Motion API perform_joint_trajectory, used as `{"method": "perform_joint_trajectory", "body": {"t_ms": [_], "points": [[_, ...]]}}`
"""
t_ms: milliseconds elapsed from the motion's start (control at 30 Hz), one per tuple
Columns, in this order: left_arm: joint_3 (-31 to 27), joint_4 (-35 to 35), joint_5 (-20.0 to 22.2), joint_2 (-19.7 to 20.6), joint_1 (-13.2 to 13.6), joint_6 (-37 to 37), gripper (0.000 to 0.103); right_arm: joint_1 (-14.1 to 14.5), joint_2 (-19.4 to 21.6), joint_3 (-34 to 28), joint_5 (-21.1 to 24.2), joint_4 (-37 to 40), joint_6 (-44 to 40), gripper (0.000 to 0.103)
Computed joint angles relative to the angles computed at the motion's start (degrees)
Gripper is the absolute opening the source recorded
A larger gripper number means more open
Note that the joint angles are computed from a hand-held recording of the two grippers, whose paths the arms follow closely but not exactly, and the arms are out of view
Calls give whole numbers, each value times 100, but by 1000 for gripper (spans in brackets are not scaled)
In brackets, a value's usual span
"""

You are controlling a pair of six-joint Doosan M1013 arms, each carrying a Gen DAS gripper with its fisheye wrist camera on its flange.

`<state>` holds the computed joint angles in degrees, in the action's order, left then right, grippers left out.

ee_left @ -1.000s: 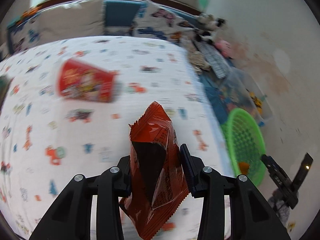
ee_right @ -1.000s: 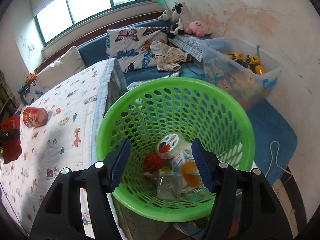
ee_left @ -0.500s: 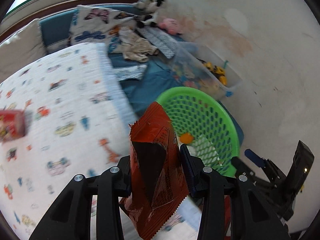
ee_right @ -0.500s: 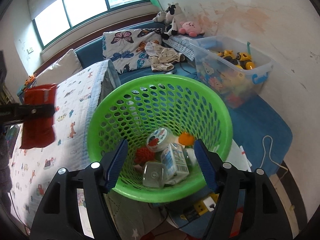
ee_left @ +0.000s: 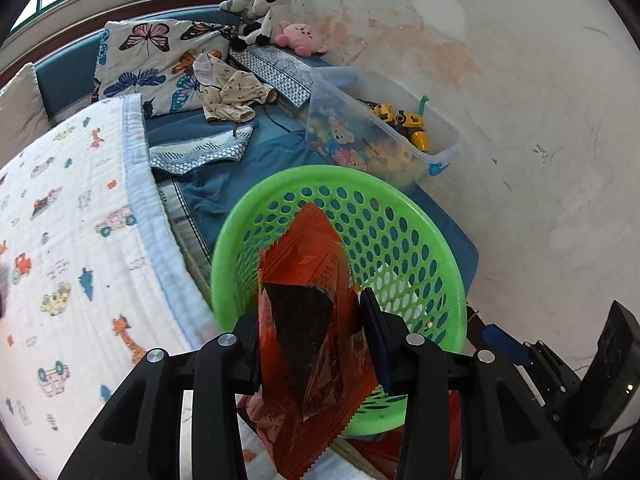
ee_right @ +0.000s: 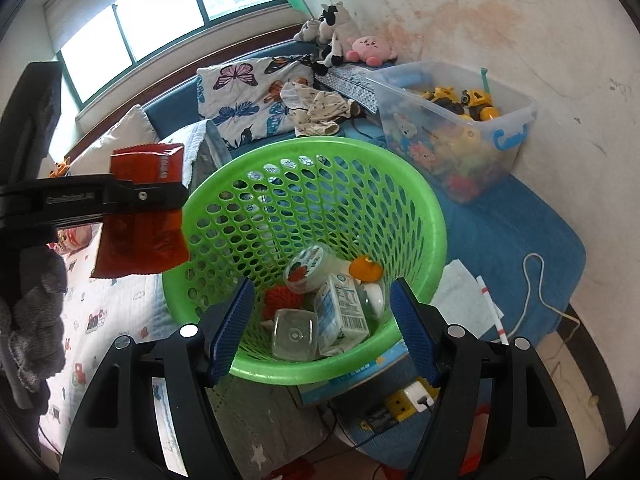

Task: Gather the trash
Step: 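Carry the orange snack wrapper over the green basket and open the left tool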

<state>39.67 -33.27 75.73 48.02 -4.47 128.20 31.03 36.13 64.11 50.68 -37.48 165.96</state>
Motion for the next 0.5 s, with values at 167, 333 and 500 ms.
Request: {"method": "perform_joint_trajectory", "body": {"t_ms": [167,333,500], "points": [[59,136,-88,11,-57,29,48,1,-31,62,14,-22,64,71],[223,71,-261,-61,-37,91,69,17,-48,95,18,-36,112,71],[300,-63,-294,-103,7,183,75,23,-50,102,-4,-29,113,71]]}}
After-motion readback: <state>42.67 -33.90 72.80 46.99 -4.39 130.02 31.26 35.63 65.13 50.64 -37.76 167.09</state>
